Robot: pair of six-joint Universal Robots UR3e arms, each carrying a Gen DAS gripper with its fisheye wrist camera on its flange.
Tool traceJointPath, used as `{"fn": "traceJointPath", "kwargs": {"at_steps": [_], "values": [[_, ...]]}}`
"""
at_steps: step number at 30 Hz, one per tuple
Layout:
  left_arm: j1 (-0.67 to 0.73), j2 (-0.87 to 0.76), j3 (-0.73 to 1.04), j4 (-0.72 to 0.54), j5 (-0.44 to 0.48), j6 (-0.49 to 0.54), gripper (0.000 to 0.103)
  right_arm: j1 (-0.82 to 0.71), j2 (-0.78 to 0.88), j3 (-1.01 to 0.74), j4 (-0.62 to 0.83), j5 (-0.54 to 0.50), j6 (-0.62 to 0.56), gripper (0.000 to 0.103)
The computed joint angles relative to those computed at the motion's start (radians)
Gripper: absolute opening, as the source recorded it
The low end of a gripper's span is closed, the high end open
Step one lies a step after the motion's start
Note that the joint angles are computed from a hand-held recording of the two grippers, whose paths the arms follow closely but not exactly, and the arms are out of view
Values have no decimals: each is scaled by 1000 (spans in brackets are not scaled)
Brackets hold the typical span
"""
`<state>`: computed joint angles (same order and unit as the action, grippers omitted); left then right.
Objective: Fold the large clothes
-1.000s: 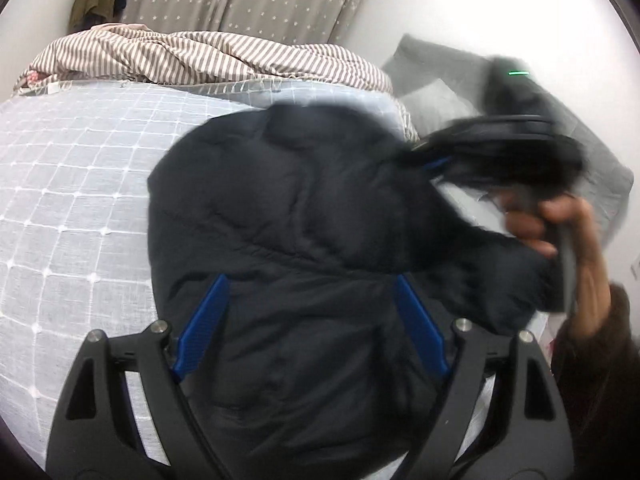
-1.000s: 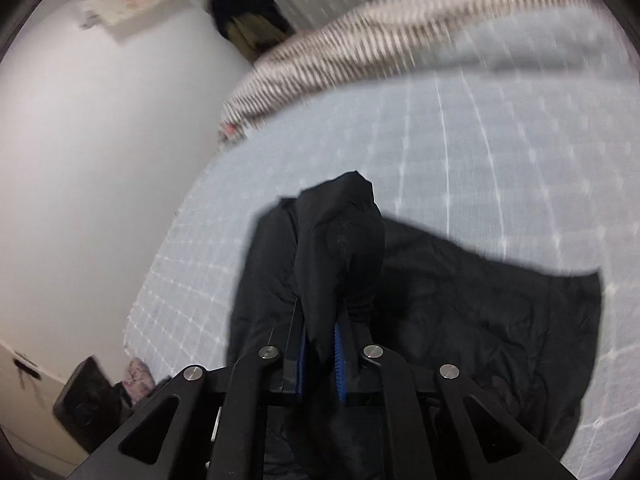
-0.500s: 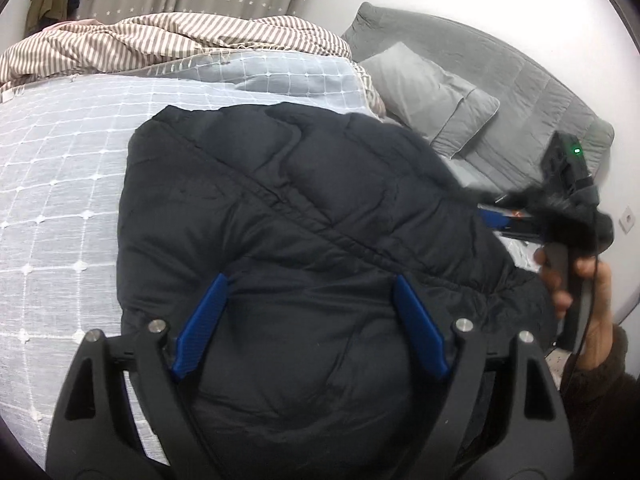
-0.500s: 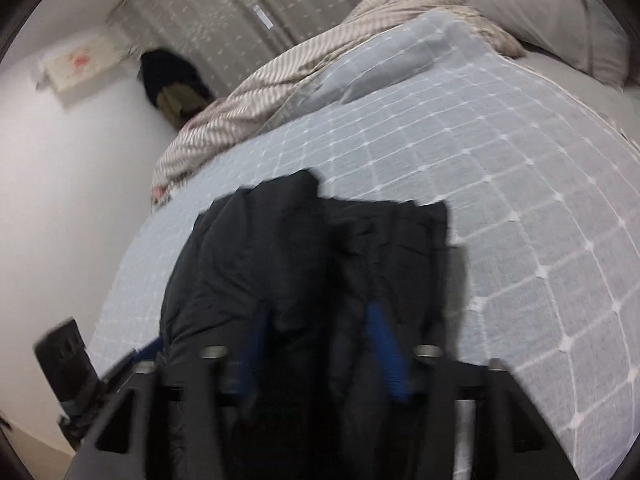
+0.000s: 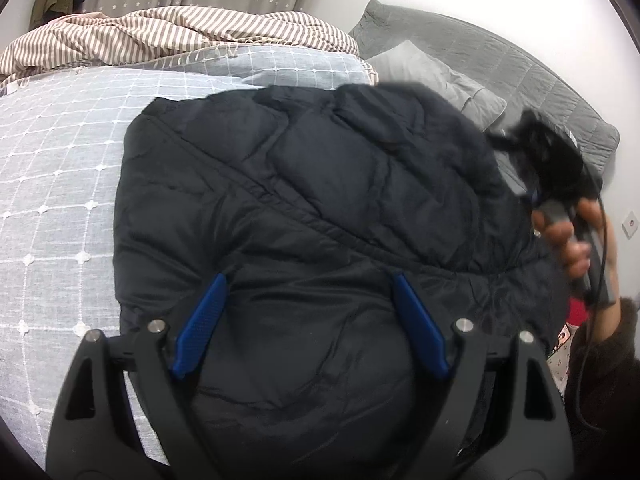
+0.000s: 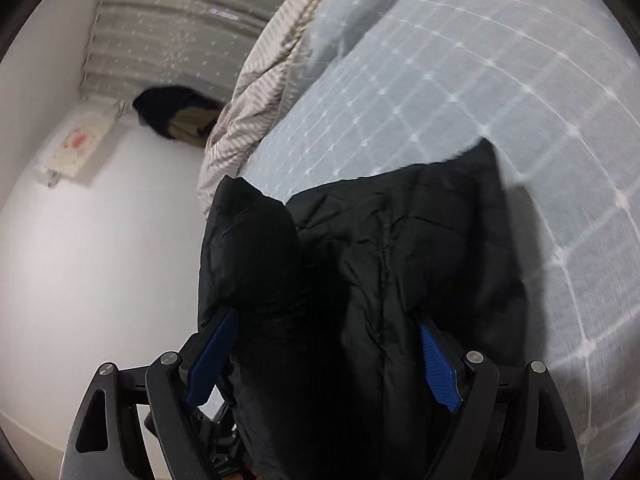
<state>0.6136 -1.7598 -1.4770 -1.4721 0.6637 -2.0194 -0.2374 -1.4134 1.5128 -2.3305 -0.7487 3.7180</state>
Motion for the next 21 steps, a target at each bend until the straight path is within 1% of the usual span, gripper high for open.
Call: {"fn": "traceJointPath", "kwargs": {"at_steps": [2, 3, 4, 7, 9, 11, 14, 15, 16, 17, 18, 19, 20, 21], "values": [[-2, -2, -3, 16, 2, -16, 85, 58, 80, -183, 135, -91, -13, 86], [-1, -2, -7, 21, 2, -18, 85, 70, 100, -233, 162, -105, -11, 86], [-2, -3, -7, 23, 2, -21, 85, 69, 100, -240, 159, -93, -9, 86], [-4, -8, -7, 28, -1, -22, 85, 40, 90, -160, -18, 22, 73, 86], [-11, -13, -3, 40, 5, -33, 85, 31, 93, -150, -37, 52, 83, 86], [-14, -16, -1, 49, 7, -39, 86, 39, 93, -155, -24, 53, 81, 86], [-14, -11, -15, 71, 5, -42, 86, 90, 109, -247, 99, -64, 20, 85], [-14, -11, -15, 74, 6, -43, 86, 131, 148, -334, 193, -150, -31, 83], [-14, -12, -11, 80, 8, -49, 86, 173, 188, -431, 281, -232, -69, 67], [-13, -6, -17, 89, 10, -56, 86, 210, 238, -534, 360, -302, -103, 46], [-8, -10, 6, 80, 10, -69, 86, 240, 286, -634, 428, -351, -140, 38], [3, -20, 38, 41, -4, -69, 86, 257, 312, -692, 460, -370, -173, 27], [19, -34, 79, -14, -28, -60, 86, 273, 316, -730, 470, -386, -214, 22], [32, -50, 111, -47, -49, -61, 86, 284, 301, -730, 436, -387, -259, 20]]}}
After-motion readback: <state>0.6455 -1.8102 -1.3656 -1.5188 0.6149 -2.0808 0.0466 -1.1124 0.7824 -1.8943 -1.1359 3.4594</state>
